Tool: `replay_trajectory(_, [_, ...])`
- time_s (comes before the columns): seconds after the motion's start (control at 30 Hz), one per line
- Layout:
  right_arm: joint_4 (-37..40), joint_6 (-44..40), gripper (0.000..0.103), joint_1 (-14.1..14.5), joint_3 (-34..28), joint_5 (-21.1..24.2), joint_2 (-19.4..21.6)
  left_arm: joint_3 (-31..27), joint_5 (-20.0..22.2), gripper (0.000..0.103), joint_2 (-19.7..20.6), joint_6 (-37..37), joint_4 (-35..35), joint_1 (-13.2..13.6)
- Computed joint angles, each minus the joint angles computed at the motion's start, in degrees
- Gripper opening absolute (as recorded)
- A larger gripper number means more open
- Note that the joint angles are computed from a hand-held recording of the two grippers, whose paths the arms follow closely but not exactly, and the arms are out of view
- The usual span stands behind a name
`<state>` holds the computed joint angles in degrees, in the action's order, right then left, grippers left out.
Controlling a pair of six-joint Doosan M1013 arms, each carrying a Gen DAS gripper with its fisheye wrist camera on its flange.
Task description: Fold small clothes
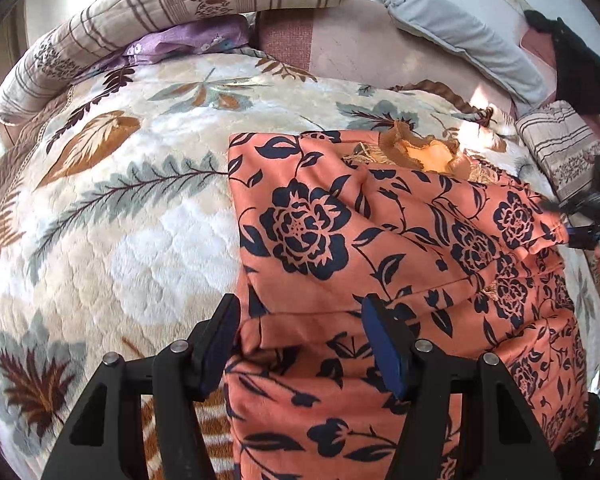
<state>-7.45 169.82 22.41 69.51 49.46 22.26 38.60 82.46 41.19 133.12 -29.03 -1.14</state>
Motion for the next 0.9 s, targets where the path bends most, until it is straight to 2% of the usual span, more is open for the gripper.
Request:
replay_trajectory(0.03, [0.97,-0.97,0.004,0.05,-1.32,1.46,1.31,-0.08,0.2,0.064,-0.08,-0.13,0.05,0.18])
replay_trajectory(0.07, [-0.87,-1.06,0.004,0.66,-3.43,4.37,2.17,0.09,0.12,0.064,-0.32,0.12,-0.13,0.39])
replay_trajectory(0.2, [-23.22,-1.59,0.004,6.57,-14.51,20.61,5.18,0.09,-0.53,0.066,-0.85,1.53,-2.4,1.46])
replay_trajectory(0.23, [-25.55,-2.1,0.004,7.31,-15.23,22.41,5.28,-0.41,-0.51,0.068,-0.61,0.73,-2.62,1.51])
replay_trajectory(0.3, [-22.74,-1.73,0.006,6.49,-12.7,21.53,4.76,-1.94,0.46,0.069,0.26,-1.96,-3.41,1.31])
replay_trajectory(0.37, [-13.0,-5.86,0.019,3.88,-10.89,24.47,6.09,-4.1,2.22,0.069,1.42,-4.41,-3.8,0.47])
replay_trajectory(0.4, [-10.18,-5.88,0.026,3.18,-8.0,24.31,5.75,-5.39,3.11,0.069,2.06,-5.07,-3.94,-0.08])
replay_trajectory(0.47, [-13.18,0.91,0.031,4.03,-3.7,19.11,2.52,-6.88,2.88,0.069,2.69,-5.51,-3.58,-1.15])
replay_trajectory(0.5, [-15.46,3.62,0.039,4.58,-3.52,19.81,1.88,-7.43,2.21,0.07,3.0,-5.89,-3.41,-1.71])
replay_trajectory(0.53, [-18.29,6.14,0.058,5.25,-3.92,21.15,1.5,-8.1,1.95,0.071,3.44,-6.34,-3.19,-2.25])
replay_trajectory(0.57, [-21.03,7.77,0.067,5.78,-4.06,21.74,0.98,-9.06,1.92,0.071,4.09,-6.96,-2.42,-2.9])
replay_trajectory(0.6, [-23.93,9.57,0.069,6.27,-4.08,21.31,0.42,-10.08,2.15,0.071,4.85,-7.32,-0.99,-3.63])
replay_trajectory(0.63, [-26.01,10.43,0.069,6.34,-3.62,18.36,-0.32,-10.63,2.29,0.071,5.42,-7.55,0.65,-4.26])
replay_trajectory(0.7, [-23.78,10.7,0.07,4.72,-0.77,4.91,-2.37,-11.4,3.21,0.071,6.5,-8.5,3.62,-5.25])
replay_trajectory(0.73, [-18.43,8.57,0.072,3.11,0.07,-2.45,-2.61,-12.01,4.02,0.071,7.14,-8.8,5.06,-5.65])
replay_trajectory(0.77, [-10.94,3.45,0.072,1.35,0.96,-7.27,-2.35,-11.48,3.49,0.071,7.13,-8.47,5.92,-5.87])
replay_trajectory(0.83, [-1.92,-0.45,0.068,-1.56,3.06,-9.65,-0.22,-8.92,0.74,0.072,5.89,-6.6,5.77,-5.97])
replay_trajectory(0.87, [1.19,2.1,0.062,-2.83,6.22,-13.21,-0.37,-8.95,0.91,0.072,5.82,-6.31,6.35,-6.09])
replay_trajectory(0.9, [1.68,7.65,0.061,-3.67,9.83,-19.77,-1.82,-8.96,1.14,0.072,5.75,-5.89,6.61,-6.09])
